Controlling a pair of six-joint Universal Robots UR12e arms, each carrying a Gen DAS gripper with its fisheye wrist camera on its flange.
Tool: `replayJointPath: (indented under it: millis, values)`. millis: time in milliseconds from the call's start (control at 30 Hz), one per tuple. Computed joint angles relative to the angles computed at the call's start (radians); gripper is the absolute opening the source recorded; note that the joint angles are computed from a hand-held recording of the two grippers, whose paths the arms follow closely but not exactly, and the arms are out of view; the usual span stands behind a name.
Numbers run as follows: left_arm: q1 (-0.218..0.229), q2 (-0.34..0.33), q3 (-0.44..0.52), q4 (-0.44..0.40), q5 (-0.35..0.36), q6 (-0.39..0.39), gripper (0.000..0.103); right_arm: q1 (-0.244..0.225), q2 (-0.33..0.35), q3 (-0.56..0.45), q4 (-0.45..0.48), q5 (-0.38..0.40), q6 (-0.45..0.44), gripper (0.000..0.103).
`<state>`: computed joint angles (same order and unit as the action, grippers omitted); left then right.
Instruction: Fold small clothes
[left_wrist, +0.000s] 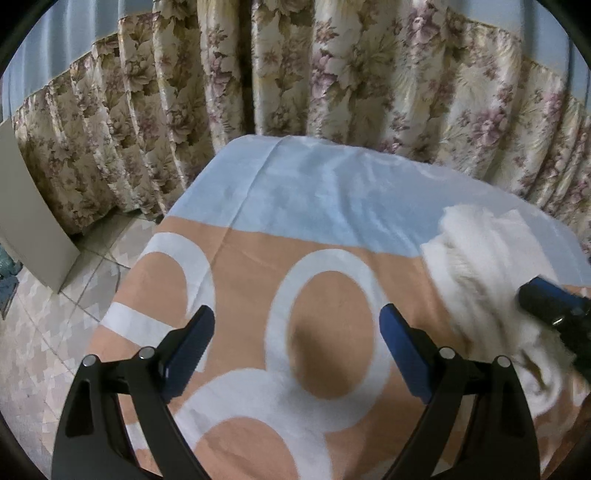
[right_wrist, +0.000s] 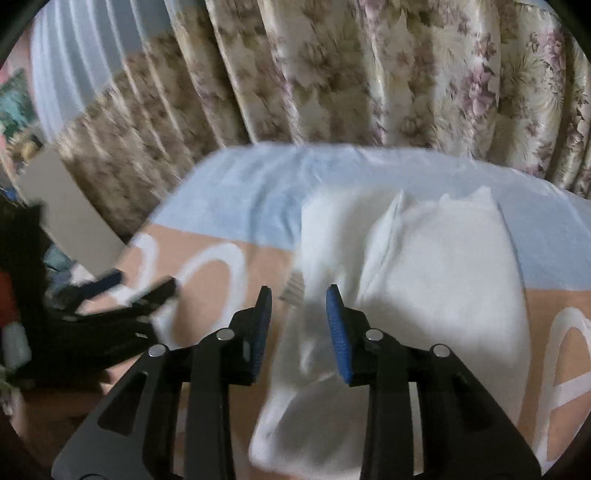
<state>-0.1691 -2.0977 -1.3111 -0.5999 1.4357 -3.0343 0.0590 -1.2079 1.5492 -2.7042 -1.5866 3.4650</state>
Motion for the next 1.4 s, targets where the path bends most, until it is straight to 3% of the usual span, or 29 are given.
replayJointPath:
  millis: [167,233,333,567,633,700,767,867,1033,1200,1267,1333,1367,1400]
  values:
    - [-0.009,0.047,-0.045,0.022,-0.103,-0.018,0.091,-0.035,-0.096,0.092,-0.101,-0.019,-0.013,0.037]
    - [-0.02,0.067,-0.07,0.037,-0.149,-0.012,0.091,-0.046,-0.123,0.121,-0.112,-0.054,-0.038,0.05]
    - [-0.042,0.09,-0.099,0.042,-0.206,0.018,0.091,-0.067,-0.169,0.186,-0.124,-0.099,-0.064,0.059]
    - [-0.093,0.083,-0.115,0.034,-0.21,0.065,0.09,-0.119,-0.239,0.327,-0.101,-0.073,-0.01,0.071]
    - [-0.099,0.075,-0.108,0.022,-0.204,0.052,0.073,-0.127,-0.251,0.355,-0.098,-0.05,0.008,0.073]
    - [-0.101,0.068,-0.103,0.011,-0.212,0.047,0.039,-0.13,-0.257,0.377,-0.1,-0.026,0.013,0.075]
    - [-0.103,0.065,-0.103,0.005,-0.207,0.043,0.021,-0.129,-0.26,0.39,-0.099,-0.012,0.009,0.076]
    - [-0.096,0.077,-0.133,0.043,-0.224,0.007,0.015,-0.126,-0.259,0.394,-0.104,0.011,-0.004,0.077]
    - [-0.08,0.113,-0.193,0.069,-0.239,-0.076,0.014,-0.124,-0.246,0.385,-0.11,0.035,-0.048,0.078]
    - [-0.074,0.115,-0.218,0.019,-0.208,-0.064,0.016,-0.136,-0.234,0.382,-0.096,0.071,-0.026,0.08]
    - [-0.069,0.114,-0.236,0.051,-0.219,-0.065,0.017,-0.134,-0.229,0.376,-0.056,0.063,-0.037,0.081]
    - [-0.061,0.112,-0.237,0.051,-0.253,-0.057,0.024,-0.132,-0.225,0.375,-0.015,0.057,-0.063,0.081]
    - [-0.058,0.113,-0.235,0.038,-0.266,-0.055,0.032,-0.13,-0.227,0.381,-0.018,0.046,-0.078,0.081]
    - [-0.056,0.117,-0.232,0.027,-0.271,-0.054,0.047,-0.129,-0.23,0.385,-0.018,0.04,-0.084,0.081]
